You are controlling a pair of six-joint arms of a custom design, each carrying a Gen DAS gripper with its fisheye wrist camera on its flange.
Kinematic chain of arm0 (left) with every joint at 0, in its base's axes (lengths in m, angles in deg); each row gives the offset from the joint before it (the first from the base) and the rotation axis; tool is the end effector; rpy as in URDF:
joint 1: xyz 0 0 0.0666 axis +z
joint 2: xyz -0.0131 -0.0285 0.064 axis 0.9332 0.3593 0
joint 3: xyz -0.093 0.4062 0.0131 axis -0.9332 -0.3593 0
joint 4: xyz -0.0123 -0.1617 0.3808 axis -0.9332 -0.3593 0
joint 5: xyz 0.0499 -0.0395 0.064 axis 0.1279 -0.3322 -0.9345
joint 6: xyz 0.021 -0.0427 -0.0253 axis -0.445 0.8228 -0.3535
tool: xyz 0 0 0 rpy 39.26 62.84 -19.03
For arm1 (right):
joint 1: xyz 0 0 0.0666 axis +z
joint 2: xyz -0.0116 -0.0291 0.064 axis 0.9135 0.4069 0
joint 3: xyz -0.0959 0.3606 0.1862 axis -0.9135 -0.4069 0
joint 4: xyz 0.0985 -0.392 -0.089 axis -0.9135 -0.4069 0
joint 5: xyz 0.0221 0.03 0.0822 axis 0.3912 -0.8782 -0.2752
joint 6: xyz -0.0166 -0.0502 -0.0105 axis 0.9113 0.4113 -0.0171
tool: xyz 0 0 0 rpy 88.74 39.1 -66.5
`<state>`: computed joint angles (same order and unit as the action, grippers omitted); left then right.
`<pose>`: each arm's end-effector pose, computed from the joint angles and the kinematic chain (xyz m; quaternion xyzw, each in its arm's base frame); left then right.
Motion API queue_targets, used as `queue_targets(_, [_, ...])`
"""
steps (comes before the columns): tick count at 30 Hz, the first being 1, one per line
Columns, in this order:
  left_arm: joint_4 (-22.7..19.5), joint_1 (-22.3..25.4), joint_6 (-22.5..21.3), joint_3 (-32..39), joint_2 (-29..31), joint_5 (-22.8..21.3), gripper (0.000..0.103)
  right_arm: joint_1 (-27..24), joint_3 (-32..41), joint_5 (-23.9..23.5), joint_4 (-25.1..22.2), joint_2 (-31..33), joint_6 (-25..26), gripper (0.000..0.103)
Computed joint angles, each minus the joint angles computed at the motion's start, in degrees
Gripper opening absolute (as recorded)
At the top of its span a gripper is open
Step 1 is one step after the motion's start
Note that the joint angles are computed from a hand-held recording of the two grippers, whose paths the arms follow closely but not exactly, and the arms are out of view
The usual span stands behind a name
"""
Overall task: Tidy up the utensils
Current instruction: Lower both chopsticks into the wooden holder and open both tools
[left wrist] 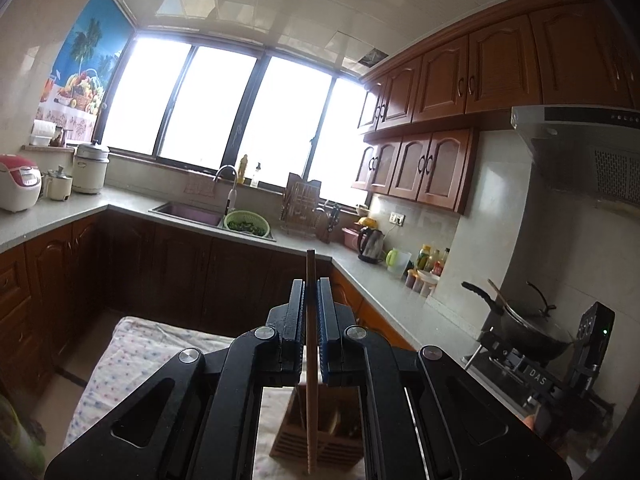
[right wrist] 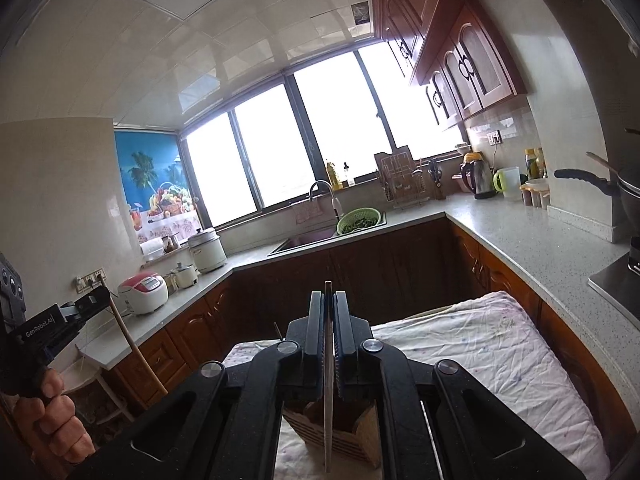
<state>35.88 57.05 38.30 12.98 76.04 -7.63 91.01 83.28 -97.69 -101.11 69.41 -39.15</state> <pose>0.4407 -0.0842 0.5639 -0.1215 0.7338 -0.0781 0.6638 0.5241 0.2501 0.5249 -0.1083 0.7754 0.2728 0.5591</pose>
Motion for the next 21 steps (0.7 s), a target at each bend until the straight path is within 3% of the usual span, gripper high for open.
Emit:
queue_targets(8, [3.23, 0.45, -0.53, 6.42, 8.47, -1.43, 0.004, -0.07, 4.77, 2.41, 1.54, 4.92, 0.58, 0.004])
queue_targets(21, [3.70, 1.66, 5.82, 7.25, 18.06, -1.99, 0.004, 0.51, 3.12, 4.32, 4.78, 9.24, 0.83, 0.004])
